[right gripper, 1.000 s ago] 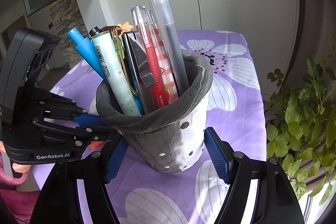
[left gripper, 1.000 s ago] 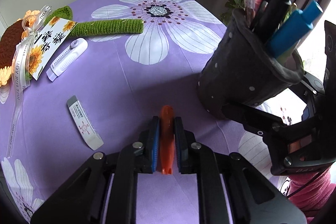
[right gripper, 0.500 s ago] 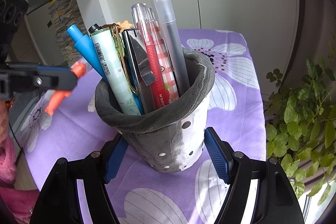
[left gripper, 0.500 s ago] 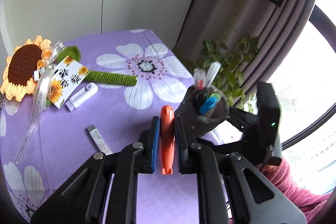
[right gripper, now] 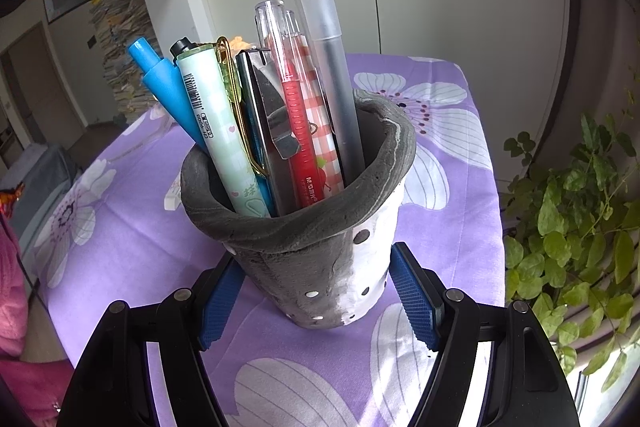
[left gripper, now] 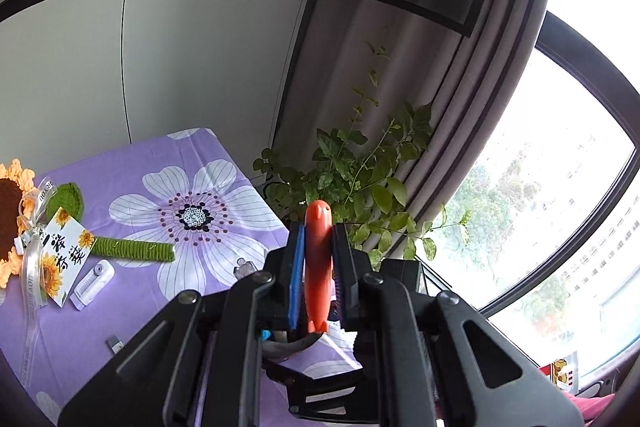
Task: Organize stationery
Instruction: 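Lower the orange marker into the gray cup with the left tool and open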
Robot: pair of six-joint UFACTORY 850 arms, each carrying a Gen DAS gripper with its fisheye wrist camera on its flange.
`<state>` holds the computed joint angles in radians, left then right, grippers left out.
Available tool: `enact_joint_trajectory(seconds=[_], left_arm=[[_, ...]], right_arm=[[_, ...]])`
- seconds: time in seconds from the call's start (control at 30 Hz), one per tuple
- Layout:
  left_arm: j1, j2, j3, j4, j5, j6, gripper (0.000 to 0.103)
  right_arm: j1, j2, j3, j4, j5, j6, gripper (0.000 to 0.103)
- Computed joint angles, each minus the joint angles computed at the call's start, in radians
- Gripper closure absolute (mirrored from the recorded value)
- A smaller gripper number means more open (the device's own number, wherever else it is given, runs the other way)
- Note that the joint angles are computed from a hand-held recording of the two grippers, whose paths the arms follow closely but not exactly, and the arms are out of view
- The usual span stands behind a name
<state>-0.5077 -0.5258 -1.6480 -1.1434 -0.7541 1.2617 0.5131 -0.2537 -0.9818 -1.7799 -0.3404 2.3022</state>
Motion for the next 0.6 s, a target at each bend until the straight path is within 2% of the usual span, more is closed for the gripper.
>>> enact_joint_trajectory(seconds=[0.17, 0.23, 0.33, 0.6], left_arm=[[0.008, -0.053, -0.030, -0.033, -0.018, -0.031, 0.092], [0.011, -0.052, -0.017, -0.072, -0.011, 0.001, 0.092], [0.017, -0.053, -0.015, -0.091, -0.043, 0.018, 0.092], [0.016, -0.011, 0.053, -0.114, 0.003, 0.108, 0.092]], right_arm=[[-0.003, 0.002, 0.003, -0.017, 0.005, 0.019, 0.029], [-0.003, 0.002, 0.003, -0.015, 0.004, 0.017, 0.029], [-0.004, 0.003, 0.004, -0.017, 0.004, 0.017, 0.029], [-0.003, 0.001, 0.004, -0.012, 0.002, 0.012, 0.029]])
